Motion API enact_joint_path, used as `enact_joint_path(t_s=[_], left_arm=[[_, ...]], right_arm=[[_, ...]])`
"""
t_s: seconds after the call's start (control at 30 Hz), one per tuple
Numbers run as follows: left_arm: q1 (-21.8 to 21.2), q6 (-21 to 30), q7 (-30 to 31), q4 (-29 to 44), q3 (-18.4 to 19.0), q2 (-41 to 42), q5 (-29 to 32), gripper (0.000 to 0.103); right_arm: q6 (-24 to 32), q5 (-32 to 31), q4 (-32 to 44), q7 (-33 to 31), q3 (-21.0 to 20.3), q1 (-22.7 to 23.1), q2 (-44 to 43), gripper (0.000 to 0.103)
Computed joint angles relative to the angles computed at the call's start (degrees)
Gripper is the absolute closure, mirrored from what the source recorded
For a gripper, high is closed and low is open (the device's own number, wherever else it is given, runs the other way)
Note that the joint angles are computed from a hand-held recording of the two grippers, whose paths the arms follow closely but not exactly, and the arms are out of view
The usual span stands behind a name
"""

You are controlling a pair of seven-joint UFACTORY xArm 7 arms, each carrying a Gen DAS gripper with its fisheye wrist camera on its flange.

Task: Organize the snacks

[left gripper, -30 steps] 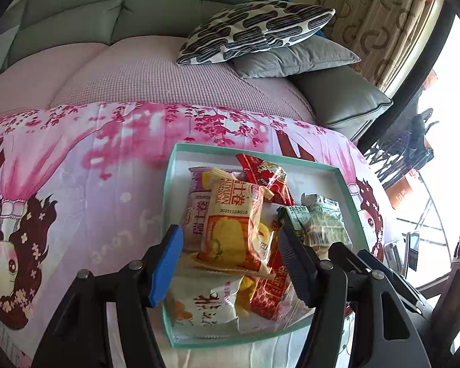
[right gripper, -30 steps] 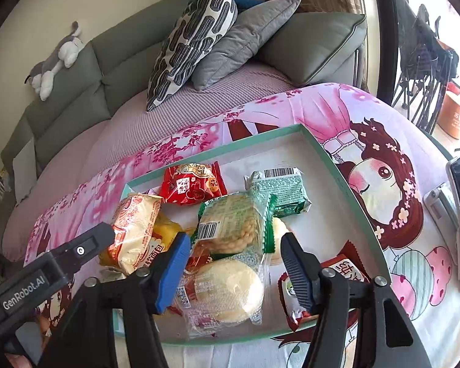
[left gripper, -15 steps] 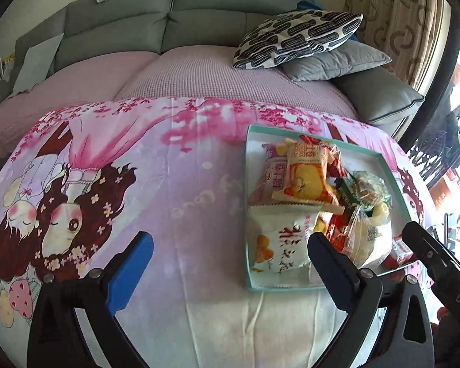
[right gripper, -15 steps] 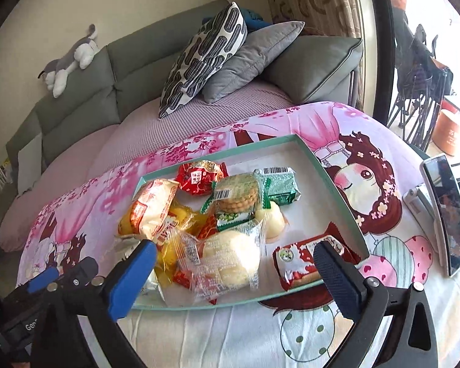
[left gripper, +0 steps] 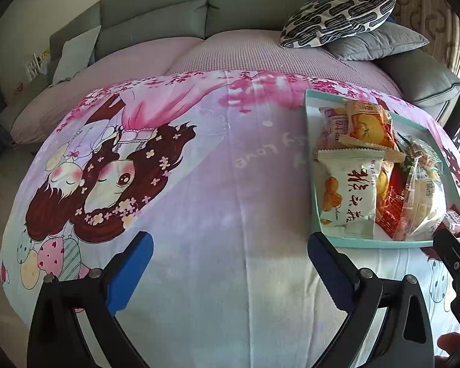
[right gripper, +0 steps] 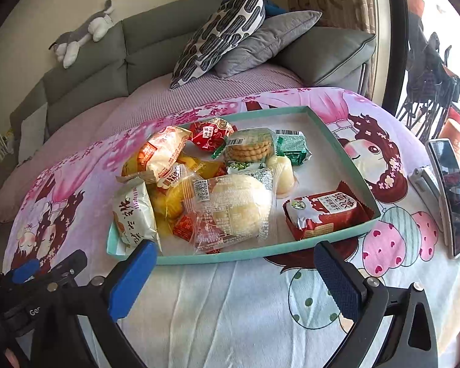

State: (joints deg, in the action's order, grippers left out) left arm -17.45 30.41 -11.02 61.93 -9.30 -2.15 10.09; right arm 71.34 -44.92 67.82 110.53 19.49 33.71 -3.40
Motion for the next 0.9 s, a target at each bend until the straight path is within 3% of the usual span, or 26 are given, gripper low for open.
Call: enact_joint_path(t_s=[0.17,0.37,0.63,0.9], left_arm=[[0.1,-0.6,0.9,0.6,0.3,1.1,-1.6,0.002],[0.1,-3.7,-1.0,0.8,0.6,2.4,1.6,0.002],[0.0,-3.5,2.0,2.0,0.7,4.1,-3.7,0.002],[-0.1,-4.2,2.3,2.1,0.9,3.8,-3.7,0.002]], right_arm=[[0.7,-0.9,0.7,-0.7,-0.3,0.2,1.2,0.000],[1.1,-0.7,1.7,-2.7,-1.0,0.5,2.5,0.000],[4.4,-2.5,5.2,-6.3,-1.7,2.3,5.3,0.000],[4.9,-2.9,7.2,-8.5,-2.8,3.6,6.8,0.000]])
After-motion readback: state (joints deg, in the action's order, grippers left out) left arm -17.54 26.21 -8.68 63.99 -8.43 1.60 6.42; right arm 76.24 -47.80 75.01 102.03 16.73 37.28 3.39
